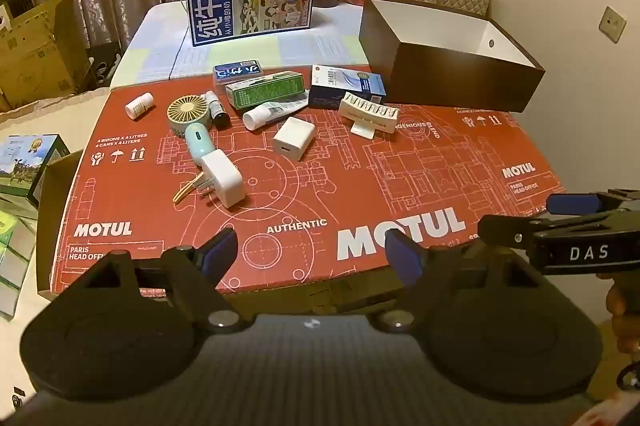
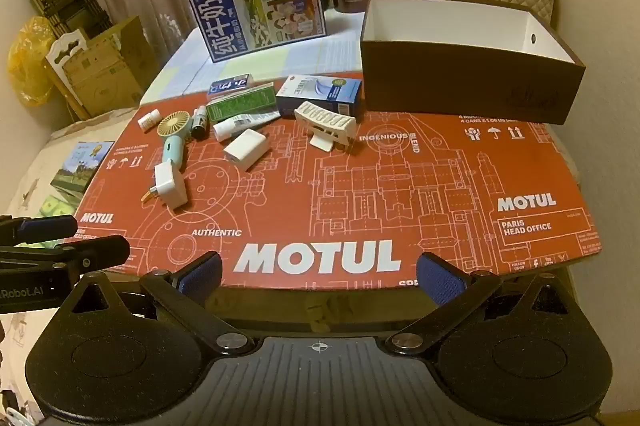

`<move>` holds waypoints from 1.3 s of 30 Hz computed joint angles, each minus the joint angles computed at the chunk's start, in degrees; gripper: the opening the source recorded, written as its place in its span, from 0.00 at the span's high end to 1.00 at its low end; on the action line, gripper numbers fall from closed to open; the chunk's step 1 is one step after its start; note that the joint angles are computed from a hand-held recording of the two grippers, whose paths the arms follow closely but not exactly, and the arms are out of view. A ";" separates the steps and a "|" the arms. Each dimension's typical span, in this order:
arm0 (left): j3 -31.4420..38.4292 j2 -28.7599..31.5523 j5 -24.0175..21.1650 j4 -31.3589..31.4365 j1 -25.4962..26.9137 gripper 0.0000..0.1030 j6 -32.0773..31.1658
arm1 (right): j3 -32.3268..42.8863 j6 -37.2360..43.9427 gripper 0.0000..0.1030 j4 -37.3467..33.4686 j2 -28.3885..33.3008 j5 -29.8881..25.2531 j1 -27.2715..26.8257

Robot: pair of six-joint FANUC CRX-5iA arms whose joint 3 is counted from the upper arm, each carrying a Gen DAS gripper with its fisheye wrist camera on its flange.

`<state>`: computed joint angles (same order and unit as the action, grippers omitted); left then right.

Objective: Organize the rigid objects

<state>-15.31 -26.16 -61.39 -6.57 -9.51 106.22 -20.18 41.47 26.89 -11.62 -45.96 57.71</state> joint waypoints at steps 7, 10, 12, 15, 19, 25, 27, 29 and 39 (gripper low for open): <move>-0.30 -0.38 0.32 0.38 0.28 0.24 -0.45 | -0.16 -0.54 0.02 0.47 -0.08 0.02 0.18; -0.07 -0.08 -0.02 0.09 0.12 0.24 -0.14 | -0.01 -0.66 0.02 0.59 -0.05 -0.12 0.33; -0.15 -0.19 -0.02 0.16 0.24 0.24 -0.19 | 0.17 -0.74 0.02 0.66 0.03 -0.27 0.47; 0.00 -0.06 -0.07 -0.08 0.02 0.24 -0.09 | 0.25 -0.30 0.02 0.21 0.23 -0.06 0.19; 0.06 0.03 -0.16 -0.05 0.01 0.24 -0.13 | 0.40 -0.23 0.02 0.19 0.33 -0.04 0.21; 0.08 0.05 -0.18 -0.04 0.00 0.24 -0.12 | 0.78 -0.30 0.02 0.20 0.68 -0.08 0.18; 0.08 0.05 -0.18 -0.04 0.00 0.24 -0.12 | 0.89 -0.28 0.02 0.22 0.78 -0.09 0.18; 0.08 0.05 -0.18 -0.04 0.00 0.24 -0.12 | 0.95 -0.29 0.02 0.27 0.84 -0.12 0.18; -0.22 -0.31 -0.11 0.37 0.62 0.24 -0.97 | 1.29 -0.25 0.02 0.20 1.09 -0.23 0.17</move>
<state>-15.53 -26.47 -61.50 -6.20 -8.89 105.26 -18.89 41.22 27.09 -10.53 -46.19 57.89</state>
